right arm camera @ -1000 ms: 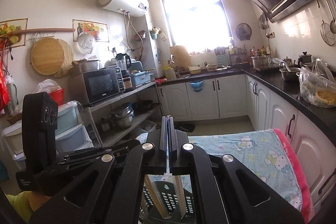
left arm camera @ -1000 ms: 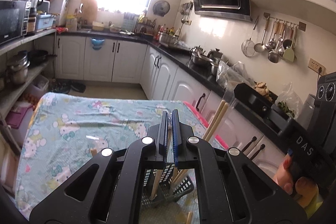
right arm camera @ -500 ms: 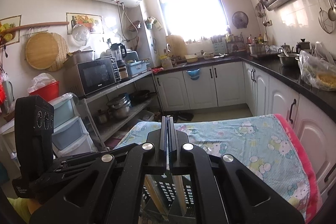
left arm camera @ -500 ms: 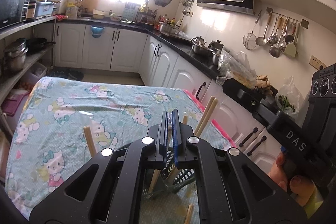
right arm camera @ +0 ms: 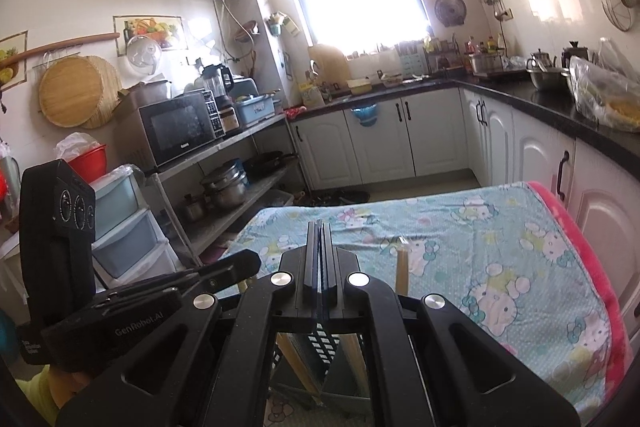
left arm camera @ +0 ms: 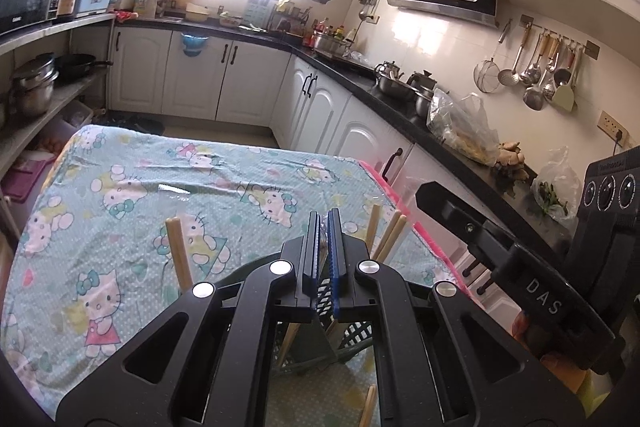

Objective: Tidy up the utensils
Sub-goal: 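Lower the chopsticks into the green holder and open both grippers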

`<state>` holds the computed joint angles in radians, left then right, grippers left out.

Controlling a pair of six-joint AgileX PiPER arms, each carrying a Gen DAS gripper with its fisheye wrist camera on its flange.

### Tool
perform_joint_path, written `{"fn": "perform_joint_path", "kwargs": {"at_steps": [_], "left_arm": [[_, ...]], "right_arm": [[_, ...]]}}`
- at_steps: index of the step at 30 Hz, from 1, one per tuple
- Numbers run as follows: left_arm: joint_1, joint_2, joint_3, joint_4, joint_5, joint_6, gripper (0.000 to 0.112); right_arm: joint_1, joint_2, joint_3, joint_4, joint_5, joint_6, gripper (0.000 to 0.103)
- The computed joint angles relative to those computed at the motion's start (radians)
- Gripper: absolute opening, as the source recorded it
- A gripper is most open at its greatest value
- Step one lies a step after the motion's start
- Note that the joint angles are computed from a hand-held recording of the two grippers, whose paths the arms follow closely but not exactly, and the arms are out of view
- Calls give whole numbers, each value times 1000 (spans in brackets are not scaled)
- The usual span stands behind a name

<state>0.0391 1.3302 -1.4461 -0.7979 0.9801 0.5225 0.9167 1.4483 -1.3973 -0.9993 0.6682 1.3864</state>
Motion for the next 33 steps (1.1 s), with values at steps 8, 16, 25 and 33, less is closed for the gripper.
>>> {"fn": "perform_joint_path", "kwargs": {"at_steps": [8,16,25,33], "left_arm": [[2,23,5,19,-13,-20,2],[35,38,-5,25,-9,-37,4],[71,34,20,26,-18,-42,26],[110,0,55,20,8,-20,50]], "right_arm": [[-25,-3,22,36,13,-8,2],[-29,-19,61,3,66,37,2],[-36,-55,123,4,74,81,16],[-18,-72,165,-2,92,111,29]]}}
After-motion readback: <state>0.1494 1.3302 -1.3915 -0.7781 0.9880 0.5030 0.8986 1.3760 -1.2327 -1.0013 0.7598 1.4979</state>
